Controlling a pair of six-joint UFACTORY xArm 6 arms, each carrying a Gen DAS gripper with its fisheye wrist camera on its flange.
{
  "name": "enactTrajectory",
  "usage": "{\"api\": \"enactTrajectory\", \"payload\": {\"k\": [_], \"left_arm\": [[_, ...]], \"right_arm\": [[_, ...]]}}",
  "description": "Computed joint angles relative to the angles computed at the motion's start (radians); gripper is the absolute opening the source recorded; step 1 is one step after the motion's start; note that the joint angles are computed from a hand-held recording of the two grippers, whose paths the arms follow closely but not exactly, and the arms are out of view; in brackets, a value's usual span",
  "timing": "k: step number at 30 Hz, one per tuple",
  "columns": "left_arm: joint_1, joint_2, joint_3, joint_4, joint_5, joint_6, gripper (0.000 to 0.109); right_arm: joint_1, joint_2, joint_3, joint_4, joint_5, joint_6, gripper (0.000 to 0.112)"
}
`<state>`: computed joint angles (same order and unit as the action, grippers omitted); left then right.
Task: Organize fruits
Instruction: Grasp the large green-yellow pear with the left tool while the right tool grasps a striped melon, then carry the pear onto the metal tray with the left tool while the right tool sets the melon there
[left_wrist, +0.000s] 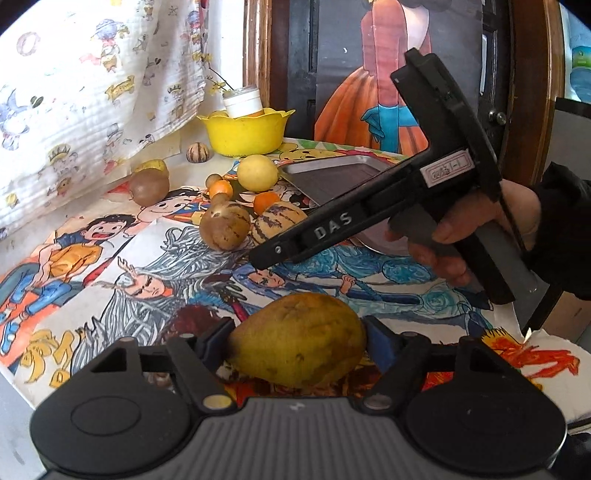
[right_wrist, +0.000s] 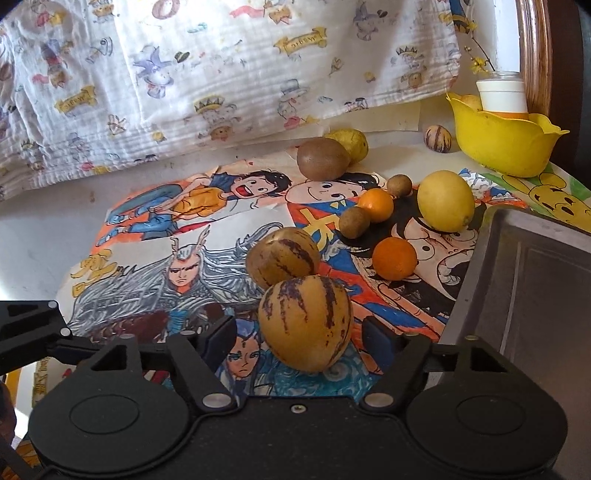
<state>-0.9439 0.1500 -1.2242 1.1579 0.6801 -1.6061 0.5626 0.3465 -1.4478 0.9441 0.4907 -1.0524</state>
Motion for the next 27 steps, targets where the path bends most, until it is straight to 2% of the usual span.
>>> {"api": "enactTrajectory", "payload": {"k": [5, 16, 27], "left_arm": [[0.006, 0.017, -0.016, -0.030, 0.005, 0.069, 0.078], [0.007, 0.033, -0.024, -0.014, 0.021, 0.049, 0.077], [0.014, 0.020, -0.024, -0.017, 0.042, -0.027, 0.077]], "right_arm": [[-0.004, 0.017, -0.017, 0.004, 0.000, -0.005, 0.063], [-0.017, 0.022, -0.026, 0.055, 0.017, -0.034, 0.055], [-0.025, -0.018, 0.033, 0.176, 0.006, -0.116, 0.055]]}}
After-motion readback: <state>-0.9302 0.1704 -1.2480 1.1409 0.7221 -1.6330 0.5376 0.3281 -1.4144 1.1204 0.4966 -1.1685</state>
